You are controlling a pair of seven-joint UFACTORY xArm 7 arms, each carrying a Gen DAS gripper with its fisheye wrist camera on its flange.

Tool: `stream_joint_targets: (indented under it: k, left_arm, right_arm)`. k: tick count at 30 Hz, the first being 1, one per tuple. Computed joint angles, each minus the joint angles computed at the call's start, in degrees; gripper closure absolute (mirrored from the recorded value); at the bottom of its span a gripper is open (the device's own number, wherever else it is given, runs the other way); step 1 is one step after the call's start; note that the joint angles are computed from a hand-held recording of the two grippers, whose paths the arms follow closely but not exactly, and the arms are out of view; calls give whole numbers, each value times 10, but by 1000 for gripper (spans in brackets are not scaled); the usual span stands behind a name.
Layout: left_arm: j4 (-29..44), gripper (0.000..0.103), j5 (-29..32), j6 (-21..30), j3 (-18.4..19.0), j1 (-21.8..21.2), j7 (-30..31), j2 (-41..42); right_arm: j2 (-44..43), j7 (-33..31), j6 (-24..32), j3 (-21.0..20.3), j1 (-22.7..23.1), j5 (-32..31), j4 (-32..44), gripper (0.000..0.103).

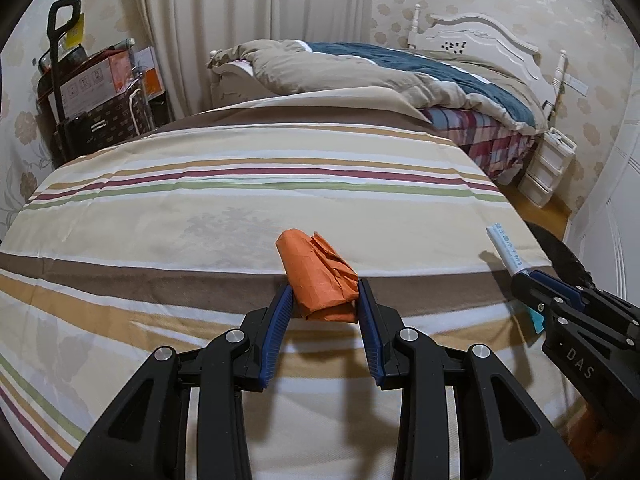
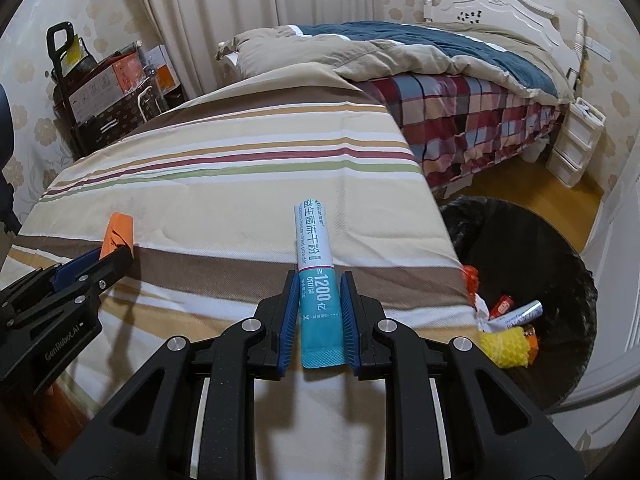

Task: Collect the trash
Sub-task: 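Carry the tube and orange cloth over the trash bin with both tools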

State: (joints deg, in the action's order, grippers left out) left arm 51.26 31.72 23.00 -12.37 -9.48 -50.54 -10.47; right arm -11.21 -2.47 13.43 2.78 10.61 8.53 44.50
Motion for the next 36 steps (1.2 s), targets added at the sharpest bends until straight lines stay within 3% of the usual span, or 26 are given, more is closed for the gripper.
stream_joint_targets:
  k: [22, 36]
  left_arm:
    - [58, 67, 55, -8, -26, -51, -29, 39]
    - [169, 67, 89, -8, 4, -128, -24, 138]
  right_arm:
    - [-97, 7, -15, -39, -42, -2, -84, 82]
    - [-91, 39, -35, -53, -118, -40, -80, 82]
